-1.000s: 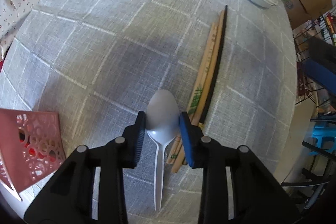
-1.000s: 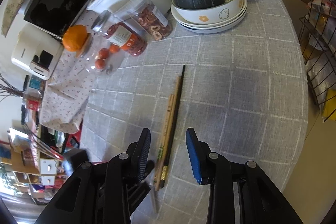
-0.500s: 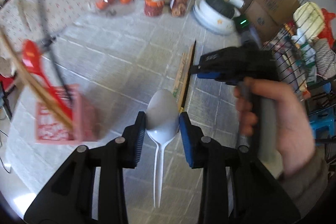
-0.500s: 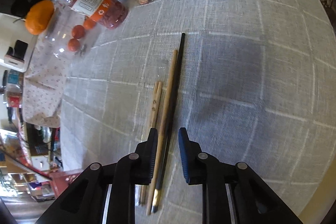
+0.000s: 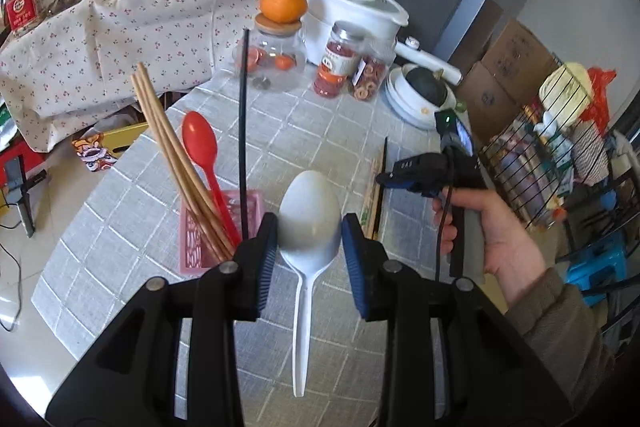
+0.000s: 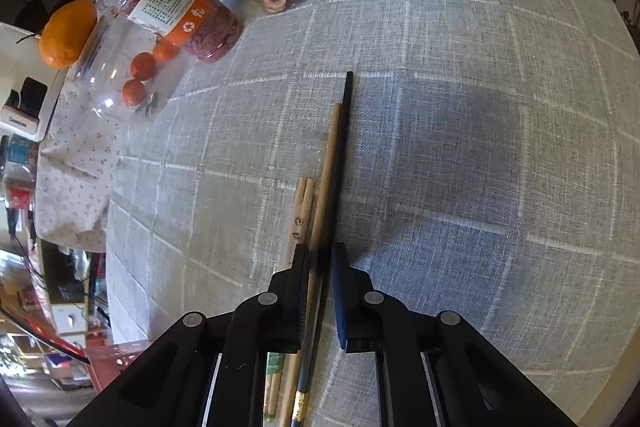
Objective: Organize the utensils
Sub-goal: 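Grasp a black chopstick with the right tool while the left tool lifts the white spoon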
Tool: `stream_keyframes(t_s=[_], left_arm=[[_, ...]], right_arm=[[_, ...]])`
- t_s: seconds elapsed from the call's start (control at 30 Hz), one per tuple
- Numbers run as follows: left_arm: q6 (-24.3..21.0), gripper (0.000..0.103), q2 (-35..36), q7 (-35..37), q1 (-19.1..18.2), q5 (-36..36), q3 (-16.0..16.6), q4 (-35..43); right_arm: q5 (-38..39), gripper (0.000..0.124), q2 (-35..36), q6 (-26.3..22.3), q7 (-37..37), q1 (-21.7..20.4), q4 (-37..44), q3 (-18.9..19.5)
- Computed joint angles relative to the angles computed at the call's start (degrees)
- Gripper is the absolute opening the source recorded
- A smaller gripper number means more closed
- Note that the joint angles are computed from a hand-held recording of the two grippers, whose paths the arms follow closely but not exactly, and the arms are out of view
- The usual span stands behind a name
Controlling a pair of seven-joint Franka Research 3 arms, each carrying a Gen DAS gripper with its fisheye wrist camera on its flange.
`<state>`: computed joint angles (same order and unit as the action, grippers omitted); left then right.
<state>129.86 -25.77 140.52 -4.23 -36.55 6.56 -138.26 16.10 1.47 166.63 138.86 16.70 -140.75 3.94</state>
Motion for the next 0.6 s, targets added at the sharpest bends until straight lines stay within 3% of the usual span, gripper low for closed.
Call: stream_keyframes(t_s=[0.1,0.23,0.37,0.43,0.6], left_arm=[[-0.29,0.035,-0.51,0.98,0.00,-0.80,0.63,0.07],[-0.40,0.035,-0.33,1.45,0.28,-0.94,0.86,0.17],[-0.62,0.035,-0.31,1.83,0.50,-1.40,1.03,0.26],[-0.27,0.035,-0.42,1.92,0.57,-1.85,1.02,0.30],[1.55,0.035,-0.98,2.72,0.63,-3.28,1.43,0.07]], right_arm=[[8.50,0.006,-0.90,0.86,-7.71,0.26,-0.34,0.95],[-2.18,0.007,-0.02,-3.24,-0.51,0.21,1.32,0.07],[-3.09,0.012,1.21,-3.97,-1.36,0.40,2.62,0.18],[-8.07,0.012,1.71,-5.89,1.24,0.97,3.91,-0.33],[-9.19,0.006,-0.84,-6.95,3.22,0.93,2.76,-0.32]])
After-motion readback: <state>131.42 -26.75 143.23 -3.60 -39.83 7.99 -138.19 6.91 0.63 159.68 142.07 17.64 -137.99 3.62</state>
